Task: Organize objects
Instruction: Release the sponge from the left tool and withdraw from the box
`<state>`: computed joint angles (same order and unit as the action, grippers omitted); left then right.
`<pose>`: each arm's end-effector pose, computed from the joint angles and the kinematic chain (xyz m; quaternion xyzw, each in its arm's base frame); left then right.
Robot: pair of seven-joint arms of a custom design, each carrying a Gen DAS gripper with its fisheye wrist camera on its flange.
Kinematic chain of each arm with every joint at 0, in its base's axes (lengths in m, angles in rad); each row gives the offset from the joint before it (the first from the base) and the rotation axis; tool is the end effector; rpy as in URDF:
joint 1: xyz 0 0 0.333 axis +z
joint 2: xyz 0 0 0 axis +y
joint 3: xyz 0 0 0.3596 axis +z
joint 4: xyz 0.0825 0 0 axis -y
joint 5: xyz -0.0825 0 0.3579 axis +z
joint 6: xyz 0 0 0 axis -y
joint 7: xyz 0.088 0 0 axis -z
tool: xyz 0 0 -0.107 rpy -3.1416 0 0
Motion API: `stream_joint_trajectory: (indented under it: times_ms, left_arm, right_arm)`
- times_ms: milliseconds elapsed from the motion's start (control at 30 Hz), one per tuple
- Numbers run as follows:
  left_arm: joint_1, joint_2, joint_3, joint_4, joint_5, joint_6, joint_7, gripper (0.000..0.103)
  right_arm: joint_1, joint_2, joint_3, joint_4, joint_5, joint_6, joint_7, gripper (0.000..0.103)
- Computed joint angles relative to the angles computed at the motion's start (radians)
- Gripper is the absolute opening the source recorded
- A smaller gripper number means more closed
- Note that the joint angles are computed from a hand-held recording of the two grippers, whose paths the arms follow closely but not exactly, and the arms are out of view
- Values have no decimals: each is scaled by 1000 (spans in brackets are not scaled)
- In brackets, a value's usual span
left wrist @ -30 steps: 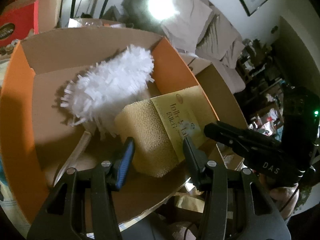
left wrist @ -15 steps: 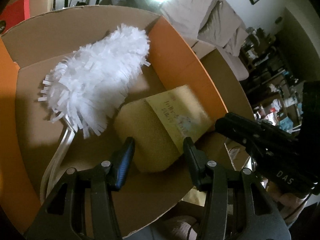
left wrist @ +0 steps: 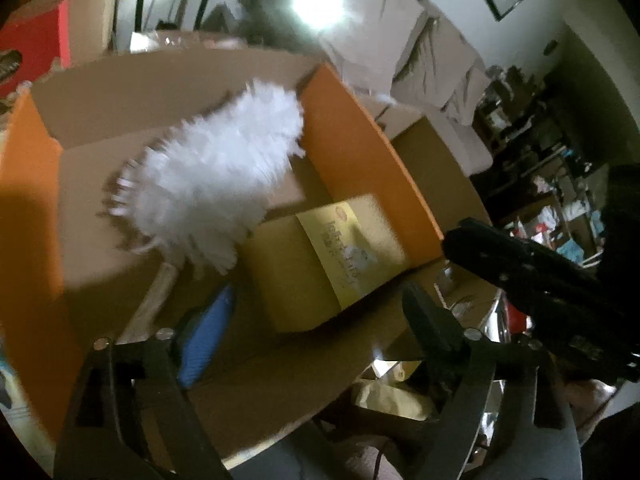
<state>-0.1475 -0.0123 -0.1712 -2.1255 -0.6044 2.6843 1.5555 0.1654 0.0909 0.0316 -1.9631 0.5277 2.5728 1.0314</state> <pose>0.5337 -0.1575 0.5322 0.7190 -0.6087 0.3354 0.0072 0.5887 0.1083 0.5391 -0.7812 0.5396 -0.0907 0.3007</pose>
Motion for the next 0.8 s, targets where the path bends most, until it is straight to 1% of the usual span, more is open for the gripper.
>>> stream_joint_trajectory:
  times_ms: [67,133,200,300,400,533,667,800]
  left_arm:
    - [3,-37,6,-24,-14,15,4,89]
    - [2,-79,24,-51,-28,27,9,92]
    - [4,-119,42,-79,-2,43,-14,99]
    - [4,-182,70,-130,52,67,-56,100]
    - [-3,-234,103,-175,91,74,-86,100]
    - [13,-314,129,-244,185,70,-160,101]
    - [74,-389,119,-311,353,65,-276,101]
    - [92,-448,142,-366,454,52,-343,103]
  right_arm:
    - [5,-7,4,-5,-2,13,-2,43]
    - [10,-11,7,-6,1,20,-9,47]
    - [15,-15,12,-8,12,23,-21,51]
    - [26,-21,18,-12,25,29,-35,56]
    - [39,-27,26,-15,42,31,-49,61]
    - [59,-34,38,-17,74,30,-77,65]
    - [86,-39,52,-17,94,31,-101,67]
    - [114,-41,65,-13,103,29,-117,70]
